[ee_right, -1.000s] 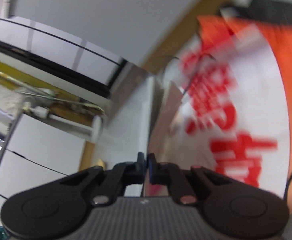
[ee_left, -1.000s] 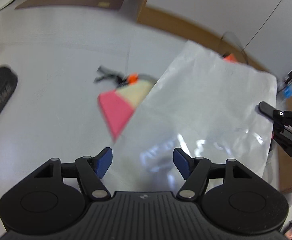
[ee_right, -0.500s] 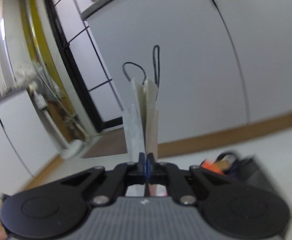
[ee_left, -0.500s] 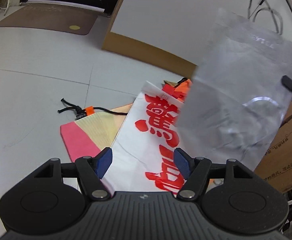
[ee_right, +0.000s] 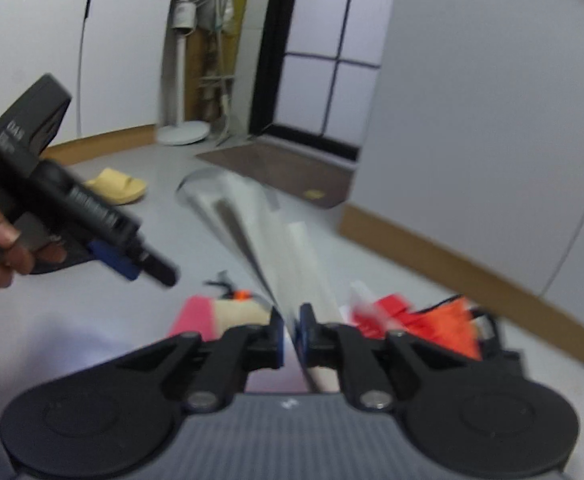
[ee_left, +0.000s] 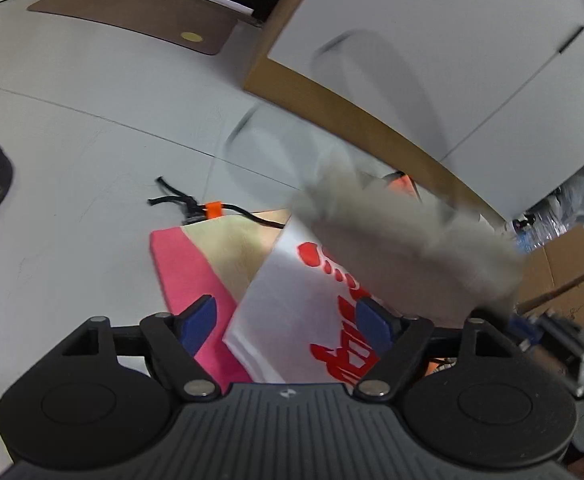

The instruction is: Fold shopping bag

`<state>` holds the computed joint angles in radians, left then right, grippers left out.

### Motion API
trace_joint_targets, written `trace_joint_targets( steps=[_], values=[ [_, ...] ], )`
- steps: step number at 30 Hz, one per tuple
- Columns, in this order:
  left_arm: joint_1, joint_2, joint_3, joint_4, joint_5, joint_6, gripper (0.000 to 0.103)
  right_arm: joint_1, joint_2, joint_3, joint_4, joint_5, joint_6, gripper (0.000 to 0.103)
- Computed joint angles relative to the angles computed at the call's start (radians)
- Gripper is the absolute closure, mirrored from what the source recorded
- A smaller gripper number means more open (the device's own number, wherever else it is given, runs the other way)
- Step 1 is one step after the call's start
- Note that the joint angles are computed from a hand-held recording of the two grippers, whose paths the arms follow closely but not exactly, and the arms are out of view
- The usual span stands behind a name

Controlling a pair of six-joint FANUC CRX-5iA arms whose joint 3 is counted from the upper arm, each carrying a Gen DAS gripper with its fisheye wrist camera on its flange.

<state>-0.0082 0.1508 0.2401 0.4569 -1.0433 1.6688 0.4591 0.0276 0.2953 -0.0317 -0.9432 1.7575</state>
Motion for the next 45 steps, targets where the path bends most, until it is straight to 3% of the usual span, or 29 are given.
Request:
trace_joint_targets(
  steps=[2,3,4,6,7,10,17,20,23,25,30,45],
  values=[
    [0.015,-0.017,-0.036,0.016,0.003,-0.005,0.020,0.004,0.007,0.001,-0.006,-0.017,-0.030,0.088],
    [0.019,-0.018,-0.042,0.017,-0.003,-0.001,0.020,0.004,0.012,0.000,-0.017,-0.024,-0.047,0.075],
    [0.023,-0.018,-0.047,0.011,-0.016,0.007,0.020,0.000,0.023,0.008,-0.039,-0.048,-0.065,0.055],
    [0.026,-0.013,-0.050,-0.015,-0.045,0.030,0.020,-0.013,0.032,0.022,-0.091,-0.096,-0.074,0.029],
    [0.025,-0.010,-0.052,-0.034,-0.060,0.040,0.020,-0.018,0.036,0.022,-0.112,-0.120,-0.090,0.026],
    [0.032,-0.007,-0.072,-0.039,-0.083,0.045,0.020,-0.025,0.050,0.052,-0.138,-0.211,-0.133,0.026],
    [0.047,-0.017,-0.083,-0.110,-0.145,0.077,0.020,-0.107,0.037,0.063,-0.235,-0.297,-0.177,0.024],
    [0.051,-0.029,-0.102,-0.104,-0.149,0.072,0.020,-0.120,0.030,0.051,-0.218,-0.292,-0.182,0.025],
    [0.054,-0.033,-0.122,-0.057,-0.132,0.055,0.020,-0.109,0.056,0.044,-0.145,-0.264,-0.198,0.039],
    [0.055,-0.036,-0.135,-0.016,-0.113,0.036,0.020,-0.117,0.080,0.053,-0.111,-0.274,-0.227,0.059],
    [0.048,-0.032,-0.139,0.032,-0.085,0.014,0.019,-0.134,0.111,0.038,-0.073,-0.290,-0.260,0.076],
    [0.009,0.029,-0.220,0.134,0.013,-0.013,0.020,-0.127,0.100,-0.032,-0.044,-0.270,-0.259,0.077]
  ],
)
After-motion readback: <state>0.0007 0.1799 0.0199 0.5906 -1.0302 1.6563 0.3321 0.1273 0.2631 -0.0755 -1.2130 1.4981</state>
